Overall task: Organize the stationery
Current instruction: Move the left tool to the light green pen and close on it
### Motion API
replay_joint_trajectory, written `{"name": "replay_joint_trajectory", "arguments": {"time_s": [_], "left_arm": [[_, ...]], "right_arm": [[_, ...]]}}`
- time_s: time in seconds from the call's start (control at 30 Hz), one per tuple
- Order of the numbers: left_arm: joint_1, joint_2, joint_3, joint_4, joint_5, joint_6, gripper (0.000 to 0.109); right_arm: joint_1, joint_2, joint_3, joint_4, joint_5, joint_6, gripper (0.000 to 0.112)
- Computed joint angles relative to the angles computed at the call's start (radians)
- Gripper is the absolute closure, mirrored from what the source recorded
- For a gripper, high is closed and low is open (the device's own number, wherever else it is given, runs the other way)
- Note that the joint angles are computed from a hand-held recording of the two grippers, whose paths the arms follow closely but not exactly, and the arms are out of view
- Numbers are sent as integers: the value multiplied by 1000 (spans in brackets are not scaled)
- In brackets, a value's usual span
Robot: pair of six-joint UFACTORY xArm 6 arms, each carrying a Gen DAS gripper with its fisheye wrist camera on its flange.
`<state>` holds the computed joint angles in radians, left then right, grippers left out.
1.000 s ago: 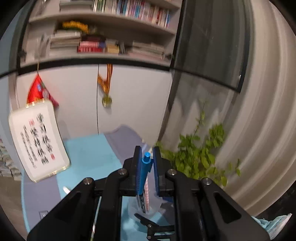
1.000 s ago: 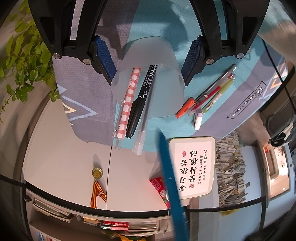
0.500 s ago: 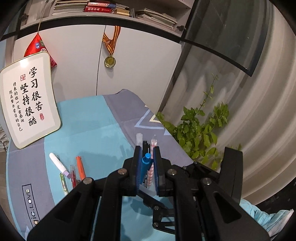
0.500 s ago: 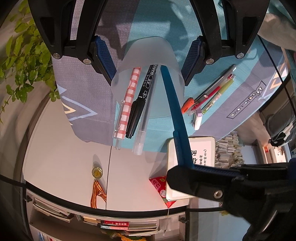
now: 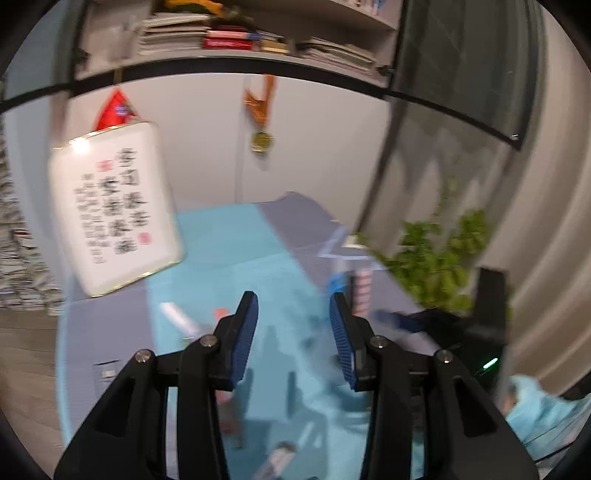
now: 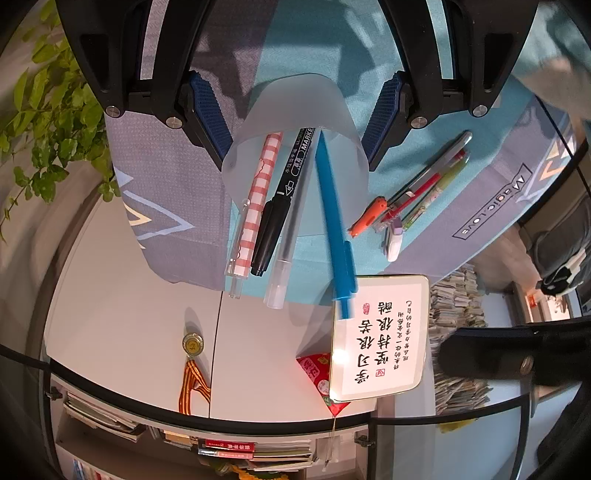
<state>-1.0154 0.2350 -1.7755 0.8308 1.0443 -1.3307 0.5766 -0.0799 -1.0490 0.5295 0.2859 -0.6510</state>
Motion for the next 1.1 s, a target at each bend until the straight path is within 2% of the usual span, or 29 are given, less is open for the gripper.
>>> {"name": "replay_joint_trajectory", "arguments": {"time_s": [0.17,0.3,0.57,0.7,0.73,1.0,1.1], "left_arm": [[9,-96,174,-35,79,-73,72],[60,-115,257,-112,48,-92,72],[149,-51,271,-173,12,-43,75],[189,-29,269,-245,-37,-10,95],[197,-25,271,-261,-51,-3,97],[209,25,201,-289,-17,37,98],[209,1,231,-296,-49,11,100]], "right_arm": [[1,2,-2,-8,-1,8,41],[3,1,-1,-26,-4,22,41],[2,2,-2,-32,-2,31,41],[2,2,-2,-26,-2,26,41],[2,2,-3,-27,-1,28,41],[2,5,-8,-27,1,30,41],[2,7,-10,-28,2,33,41]]}}
